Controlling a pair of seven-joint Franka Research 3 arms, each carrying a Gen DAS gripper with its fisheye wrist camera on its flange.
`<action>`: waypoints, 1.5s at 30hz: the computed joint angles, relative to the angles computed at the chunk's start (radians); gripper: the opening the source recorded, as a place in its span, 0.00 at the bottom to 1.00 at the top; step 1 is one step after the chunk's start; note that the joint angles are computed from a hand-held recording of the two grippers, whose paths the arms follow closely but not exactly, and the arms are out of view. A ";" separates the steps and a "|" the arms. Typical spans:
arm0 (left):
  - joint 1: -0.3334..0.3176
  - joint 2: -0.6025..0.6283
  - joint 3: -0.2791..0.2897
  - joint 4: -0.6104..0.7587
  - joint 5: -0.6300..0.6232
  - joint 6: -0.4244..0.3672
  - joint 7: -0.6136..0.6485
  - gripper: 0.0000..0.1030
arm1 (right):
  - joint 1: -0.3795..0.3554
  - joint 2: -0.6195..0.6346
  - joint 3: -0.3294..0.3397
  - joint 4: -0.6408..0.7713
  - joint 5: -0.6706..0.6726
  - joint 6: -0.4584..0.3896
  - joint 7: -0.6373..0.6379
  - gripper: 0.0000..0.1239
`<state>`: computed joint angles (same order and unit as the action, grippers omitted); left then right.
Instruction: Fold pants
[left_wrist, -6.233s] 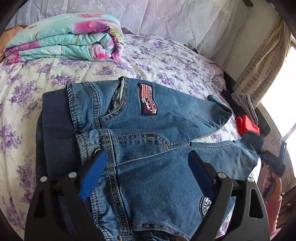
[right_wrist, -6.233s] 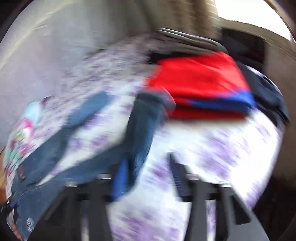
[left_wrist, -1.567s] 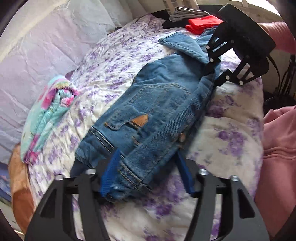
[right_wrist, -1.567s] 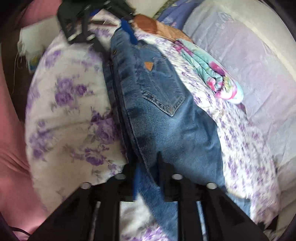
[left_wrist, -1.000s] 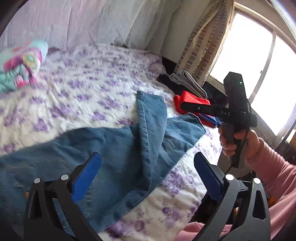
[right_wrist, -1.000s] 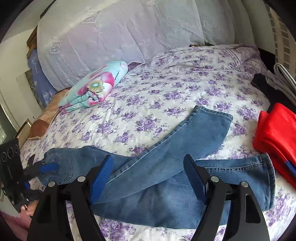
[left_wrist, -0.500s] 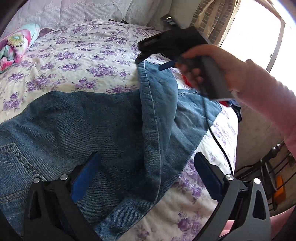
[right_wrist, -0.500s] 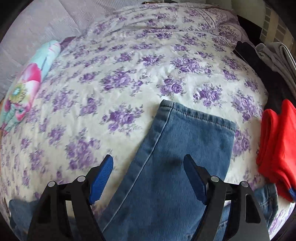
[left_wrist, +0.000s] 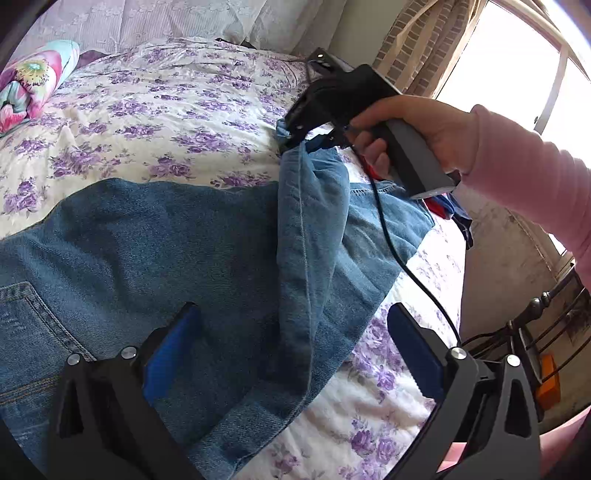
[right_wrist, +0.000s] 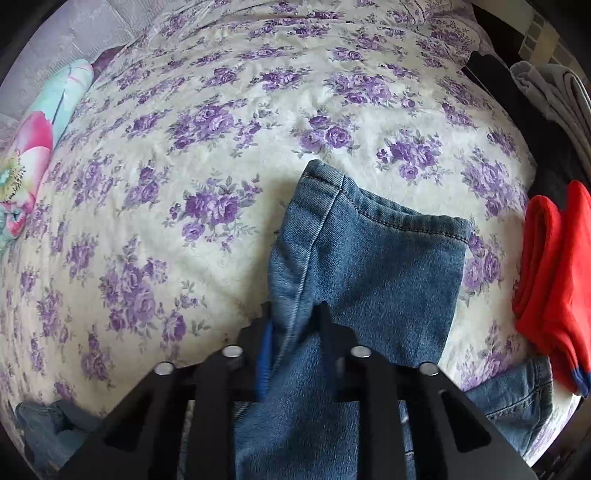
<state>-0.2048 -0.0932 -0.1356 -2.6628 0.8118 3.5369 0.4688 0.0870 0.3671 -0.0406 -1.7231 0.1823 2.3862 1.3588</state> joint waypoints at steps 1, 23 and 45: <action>0.001 0.002 0.003 0.000 0.004 0.007 -0.003 0.96 | -0.016 -0.018 0.009 -0.012 0.034 0.000 -0.021 0.08; -0.004 -0.022 -0.106 -0.051 -0.402 -0.034 0.313 0.96 | -0.507 -0.238 -0.185 -0.560 1.355 -0.477 -1.048 0.23; 0.110 -0.024 -0.411 -0.035 -1.052 -0.118 0.839 0.96 | -0.429 -0.188 -0.149 -0.446 1.272 -0.209 -1.011 0.09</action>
